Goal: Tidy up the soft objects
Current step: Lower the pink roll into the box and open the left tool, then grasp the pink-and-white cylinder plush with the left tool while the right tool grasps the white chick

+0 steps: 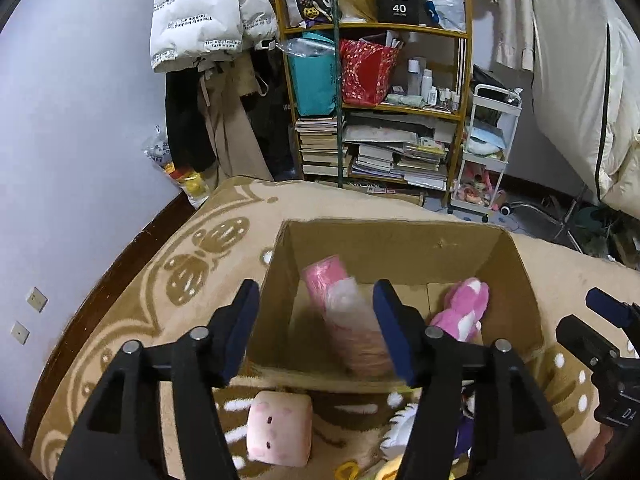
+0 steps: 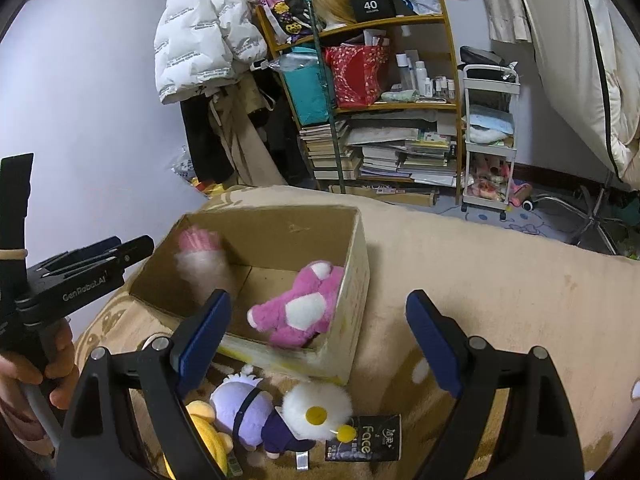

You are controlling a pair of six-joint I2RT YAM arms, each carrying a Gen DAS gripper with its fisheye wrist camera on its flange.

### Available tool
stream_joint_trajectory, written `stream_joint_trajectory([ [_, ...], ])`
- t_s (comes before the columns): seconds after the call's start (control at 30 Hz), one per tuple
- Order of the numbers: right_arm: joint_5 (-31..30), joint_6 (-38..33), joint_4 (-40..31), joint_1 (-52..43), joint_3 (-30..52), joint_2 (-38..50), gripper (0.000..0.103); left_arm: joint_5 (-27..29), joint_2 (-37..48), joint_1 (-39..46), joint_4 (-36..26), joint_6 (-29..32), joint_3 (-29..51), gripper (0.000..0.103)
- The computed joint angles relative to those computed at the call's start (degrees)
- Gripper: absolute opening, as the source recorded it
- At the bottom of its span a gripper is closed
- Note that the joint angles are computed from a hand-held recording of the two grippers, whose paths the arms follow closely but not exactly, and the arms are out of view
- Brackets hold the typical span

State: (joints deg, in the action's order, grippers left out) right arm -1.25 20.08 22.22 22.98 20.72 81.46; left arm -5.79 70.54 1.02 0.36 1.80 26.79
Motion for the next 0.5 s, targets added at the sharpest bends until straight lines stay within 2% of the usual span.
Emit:
stream_joint_trajectory([
  [0.1,0.3,0.2,-0.5,0.4,-0.6,-1.1,0.093,0.7,-4.1,1.3,-2.7,-0.7,-0.7,0.074],
  [0.23,1.1,0.9,-2.2,1.4,-1.5,-3.4,0.094,1.4,-10.5,3.7,-7.3,1.8,-1.7,0.092],
  [0.33,3.3,2.3,-3.5,3.2,-2.9,-6.6,0.103,2.4,-16.2,6.5,-11.8,4.6,-3.0,0.098],
  [0.5,4.4,3.4,-5.7,4.8,-5.1,-11.2,0.103,6.3,-24.3,14.1,-18.6,9.5,-5.1,0.101],
])
